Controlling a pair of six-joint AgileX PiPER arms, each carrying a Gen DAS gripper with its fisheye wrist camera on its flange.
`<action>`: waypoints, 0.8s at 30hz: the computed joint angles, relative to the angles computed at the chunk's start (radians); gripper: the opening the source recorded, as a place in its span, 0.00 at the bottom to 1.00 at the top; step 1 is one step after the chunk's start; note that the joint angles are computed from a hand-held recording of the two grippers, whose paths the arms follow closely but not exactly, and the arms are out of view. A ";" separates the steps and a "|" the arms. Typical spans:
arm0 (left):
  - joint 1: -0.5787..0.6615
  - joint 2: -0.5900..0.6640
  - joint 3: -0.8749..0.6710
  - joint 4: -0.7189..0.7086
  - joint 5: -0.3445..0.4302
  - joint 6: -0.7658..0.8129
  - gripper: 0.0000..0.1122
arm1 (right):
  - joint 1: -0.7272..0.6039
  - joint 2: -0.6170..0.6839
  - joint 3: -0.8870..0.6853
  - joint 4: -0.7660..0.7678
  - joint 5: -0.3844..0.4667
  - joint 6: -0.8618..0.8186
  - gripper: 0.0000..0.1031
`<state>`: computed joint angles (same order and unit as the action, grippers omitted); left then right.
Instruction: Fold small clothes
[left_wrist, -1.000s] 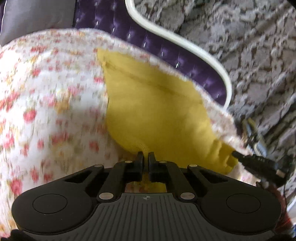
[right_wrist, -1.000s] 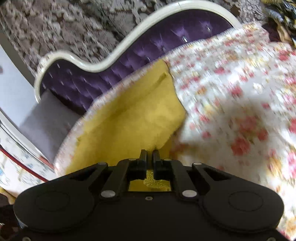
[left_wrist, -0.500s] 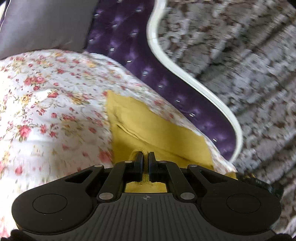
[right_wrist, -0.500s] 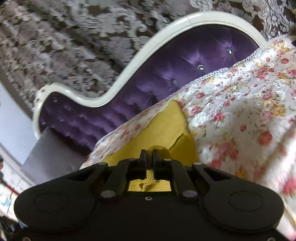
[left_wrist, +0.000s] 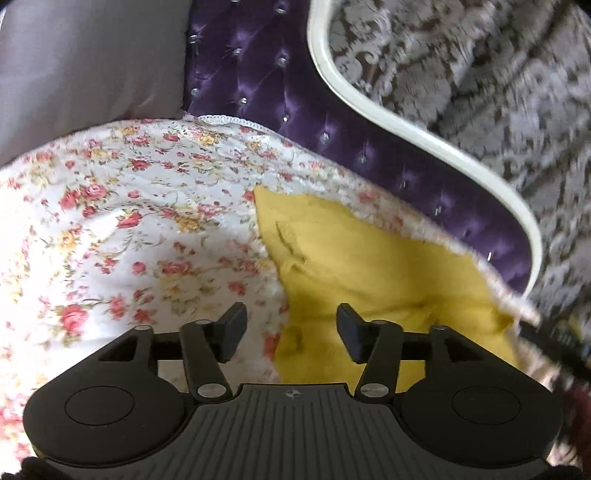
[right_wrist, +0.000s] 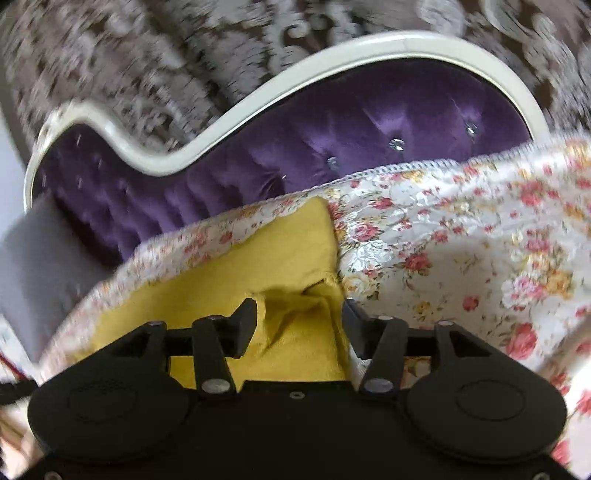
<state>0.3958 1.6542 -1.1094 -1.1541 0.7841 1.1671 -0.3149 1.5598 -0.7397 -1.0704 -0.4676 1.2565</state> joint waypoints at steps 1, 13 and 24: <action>-0.003 -0.012 0.014 0.020 -0.011 0.014 0.47 | 0.013 -0.005 0.001 0.003 0.020 -0.031 0.57; -0.056 -0.029 0.048 0.077 -0.066 0.180 0.47 | 0.048 0.011 0.012 0.016 0.042 -0.098 0.57; -0.125 0.095 -0.131 0.053 -0.181 0.065 0.47 | 0.081 0.015 -0.014 0.077 0.068 -0.228 0.57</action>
